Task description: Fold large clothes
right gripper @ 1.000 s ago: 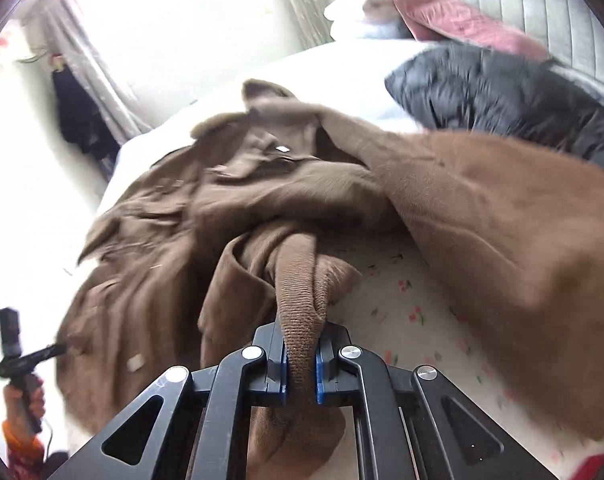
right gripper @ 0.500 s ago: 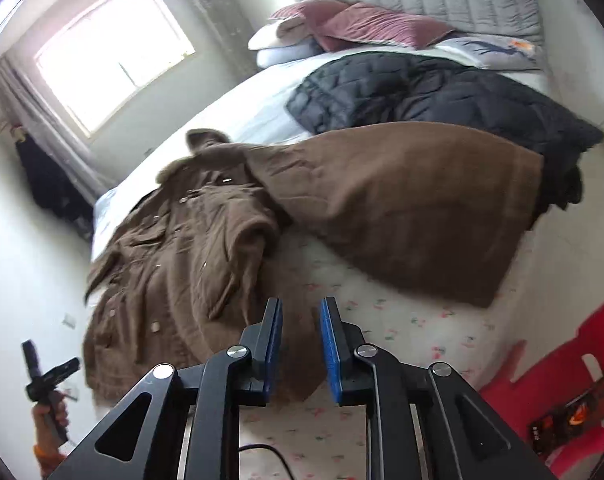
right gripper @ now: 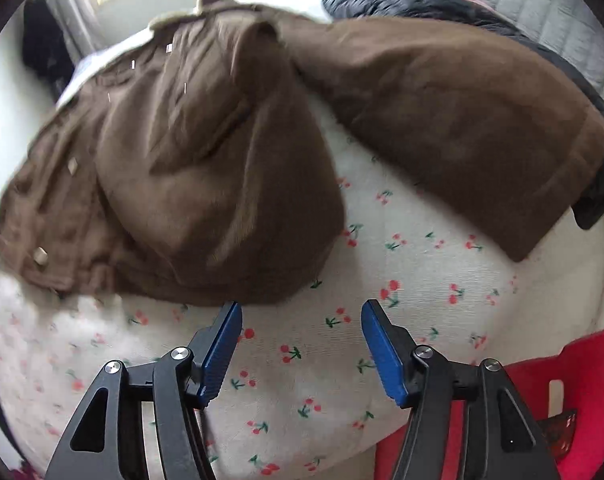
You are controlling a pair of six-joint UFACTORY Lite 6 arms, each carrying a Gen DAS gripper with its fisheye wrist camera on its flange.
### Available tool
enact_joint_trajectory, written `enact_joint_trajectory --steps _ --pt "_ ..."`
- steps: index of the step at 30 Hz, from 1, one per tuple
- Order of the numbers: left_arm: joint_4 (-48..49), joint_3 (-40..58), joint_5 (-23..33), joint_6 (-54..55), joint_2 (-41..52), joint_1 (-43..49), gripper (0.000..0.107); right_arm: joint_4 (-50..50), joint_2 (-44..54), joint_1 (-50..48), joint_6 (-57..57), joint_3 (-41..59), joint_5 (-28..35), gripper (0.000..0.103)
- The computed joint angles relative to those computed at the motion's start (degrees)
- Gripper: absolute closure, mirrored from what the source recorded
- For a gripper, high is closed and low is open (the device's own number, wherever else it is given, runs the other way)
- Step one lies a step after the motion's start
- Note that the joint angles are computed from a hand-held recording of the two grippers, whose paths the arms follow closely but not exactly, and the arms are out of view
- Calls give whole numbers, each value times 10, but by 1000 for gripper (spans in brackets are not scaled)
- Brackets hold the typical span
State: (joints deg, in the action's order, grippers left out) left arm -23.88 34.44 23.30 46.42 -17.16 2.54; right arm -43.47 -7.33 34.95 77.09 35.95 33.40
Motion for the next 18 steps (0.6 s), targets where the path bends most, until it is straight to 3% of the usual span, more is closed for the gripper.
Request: enact_joint_trajectory --steps 3,5,7,11,15,18 --pt "-80 16 -22 55 29 4 13 -111 42 7 73 15 4 29" --pt "-131 36 -38 83 60 0 14 -148 54 -16 94 25 -15 29" --pt "-202 52 -39 134 83 -2 29 -195 62 -32 124 34 -30 30" --pt "-335 83 14 219 93 -2 55 -301 4 -66 199 29 -110 30" --pt "-378 138 10 197 130 -25 58 -349 -6 -120 241 71 -186 30" --pt "-393 186 -5 165 188 -37 58 -353 68 -150 243 144 -211 30"
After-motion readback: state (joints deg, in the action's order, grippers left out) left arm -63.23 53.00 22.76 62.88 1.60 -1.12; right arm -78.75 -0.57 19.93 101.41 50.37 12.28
